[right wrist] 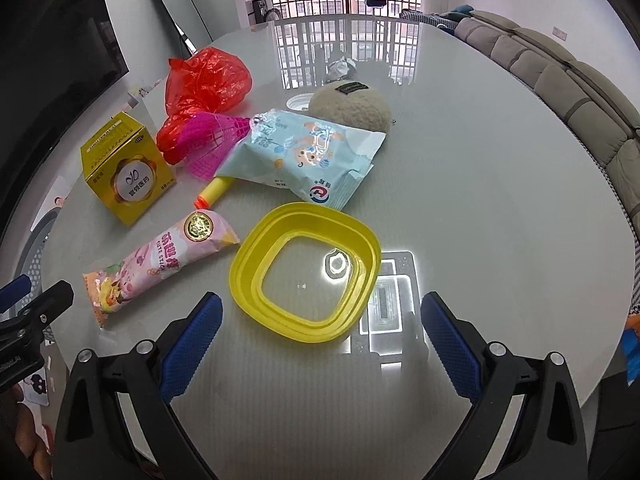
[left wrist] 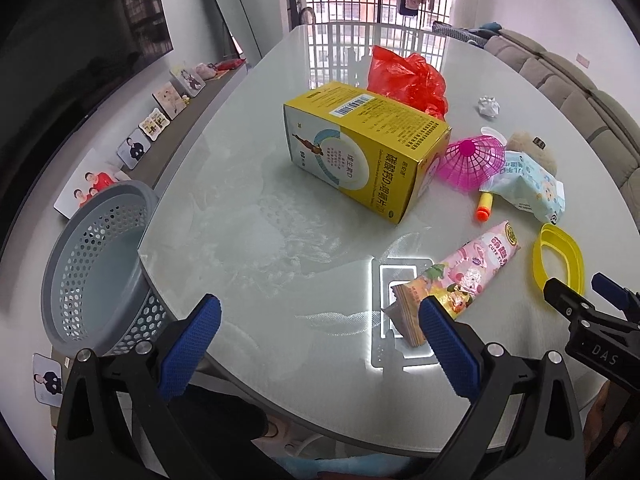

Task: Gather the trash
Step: 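Grasp the yellow plastic lid with the right gripper while the left gripper approaches the pink snack wrapper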

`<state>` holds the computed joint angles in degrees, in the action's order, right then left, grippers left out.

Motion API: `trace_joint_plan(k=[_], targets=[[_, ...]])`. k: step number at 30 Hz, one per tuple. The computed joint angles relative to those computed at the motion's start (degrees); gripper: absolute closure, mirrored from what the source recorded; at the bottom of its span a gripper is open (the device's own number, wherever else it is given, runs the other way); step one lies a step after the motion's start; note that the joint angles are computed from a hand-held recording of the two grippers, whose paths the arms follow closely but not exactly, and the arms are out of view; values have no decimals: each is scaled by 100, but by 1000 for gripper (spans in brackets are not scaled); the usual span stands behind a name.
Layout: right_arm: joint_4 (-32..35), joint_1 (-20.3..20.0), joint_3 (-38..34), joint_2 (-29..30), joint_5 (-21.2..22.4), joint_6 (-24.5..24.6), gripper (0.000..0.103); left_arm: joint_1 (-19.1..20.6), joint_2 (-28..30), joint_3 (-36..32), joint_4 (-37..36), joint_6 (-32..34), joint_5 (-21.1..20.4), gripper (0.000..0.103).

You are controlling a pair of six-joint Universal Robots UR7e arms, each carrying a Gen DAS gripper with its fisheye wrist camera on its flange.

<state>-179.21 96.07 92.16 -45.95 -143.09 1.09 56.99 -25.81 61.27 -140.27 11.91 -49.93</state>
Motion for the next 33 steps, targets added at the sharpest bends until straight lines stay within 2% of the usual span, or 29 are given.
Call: trace_joint_plan(k=[7,14,15,18,27,33], targets=[[290,-38,-321,212,-245,17,8,3,36,-92,71,-3,20,6],[-56,-6,-403,358,-461,-391,9,5,67,-153,146,36,-65,6],[-67,16,-430,385,-500,-439,14,3,63,-151,150,42,-85,6],[-178,25,-376,356,-350,-557,28,-9,56,-136,116,86,-133,6],[-456,24,-158,254,-150,-594,30,-39,23,-77,120,188,-303,6],[-721,69,315,-65,-261,-458,30,-75,-8,18,113,359,-484,6]])
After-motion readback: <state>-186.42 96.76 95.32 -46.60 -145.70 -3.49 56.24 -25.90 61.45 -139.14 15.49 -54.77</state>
